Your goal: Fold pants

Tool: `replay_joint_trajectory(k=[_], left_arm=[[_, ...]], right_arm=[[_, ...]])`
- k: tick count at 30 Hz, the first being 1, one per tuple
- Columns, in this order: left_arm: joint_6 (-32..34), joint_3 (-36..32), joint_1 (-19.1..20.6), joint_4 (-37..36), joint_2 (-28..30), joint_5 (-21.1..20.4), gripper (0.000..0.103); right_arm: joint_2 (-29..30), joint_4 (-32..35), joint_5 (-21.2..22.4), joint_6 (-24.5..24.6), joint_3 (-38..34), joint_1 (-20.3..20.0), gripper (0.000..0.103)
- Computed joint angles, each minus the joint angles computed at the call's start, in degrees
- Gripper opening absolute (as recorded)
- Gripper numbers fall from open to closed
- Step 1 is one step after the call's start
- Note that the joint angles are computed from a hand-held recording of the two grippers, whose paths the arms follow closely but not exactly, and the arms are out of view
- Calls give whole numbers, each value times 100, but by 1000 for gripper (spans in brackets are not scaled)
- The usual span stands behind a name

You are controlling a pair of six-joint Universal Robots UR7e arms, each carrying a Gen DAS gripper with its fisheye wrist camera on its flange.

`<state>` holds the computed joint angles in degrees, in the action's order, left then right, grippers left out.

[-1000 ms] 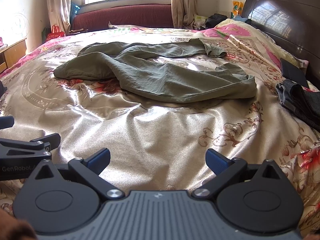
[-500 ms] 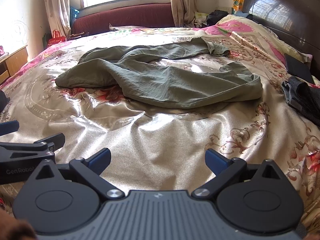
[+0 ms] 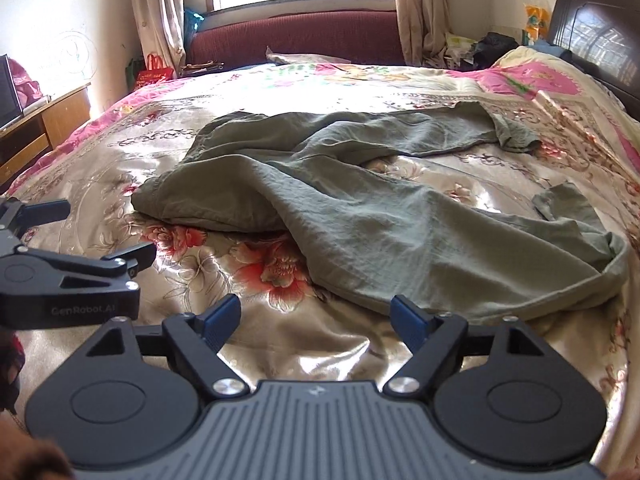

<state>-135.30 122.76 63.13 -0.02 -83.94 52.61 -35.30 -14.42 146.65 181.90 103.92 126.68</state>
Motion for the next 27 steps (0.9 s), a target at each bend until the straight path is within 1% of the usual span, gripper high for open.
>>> replay_joint_trajectory(k=[2,4,7,10,11,12,13,14,15,16,17,18,20,21,22,26,27], left_arm=[[171,-354,269,15,322,104,103],[173,-729,526,175,610,258,103],[293,-1145,801,309,929,433,103],[97,-1789,1048,988,1353,781,103],[28,-1951,1093,1189,1457,868,94],[8,-2108,1121,1365,1560,906,81],[24,-2213,1130,1472,1626,905,77],[52,-2269,1138,1522,1649,916,71],[118,-2341,1139,1595,1668,928,66],[146,-2399,1134,1687,1676,948,60],[128,-2464,1131,1805,1680,994,55],[68,-2537,1135,1941,1680,1055,51],[-37,-2623,1143,2115,1666,1143,49],[-43,-2633,1146,2154,1640,1183,46],[-13,-2635,1147,2185,1619,1218,46],[55,-2632,1133,2276,1587,1211,39],[37,-2634,1129,2305,1584,1197,37]], right_arm=[[78,158,-85,-43,-161,-136,81],[117,238,-259,-77,-257,-263,81],[200,252,-526,-264,-442,-408,81],[317,188,-796,-704,-663,-528,81],[393,166,-878,-956,-784,-569,81],[465,130,-919,-1183,-882,-588,81],[523,110,-966,-1402,-971,-611,81],[584,80,-1034,-1684,-1068,-638,79],[632,29,-1103,-1950,-1141,-659,78],[677,-6,-1163,-2180,-1215,-679,76],[721,-28,-1248,-2412,-1293,-706,71],[765,-59,-1353,-2678,-1369,-735,67],[944,118,-1456,-3111,-1676,-776,39],[1039,273,-1459,-3165,-1841,-782,35],[1114,357,-1450,-3219,-1963,-786,34],[1362,141,-1262,-4036,-2248,-787,34],[1427,169,-1249,-4127,-2341,-799,34]])
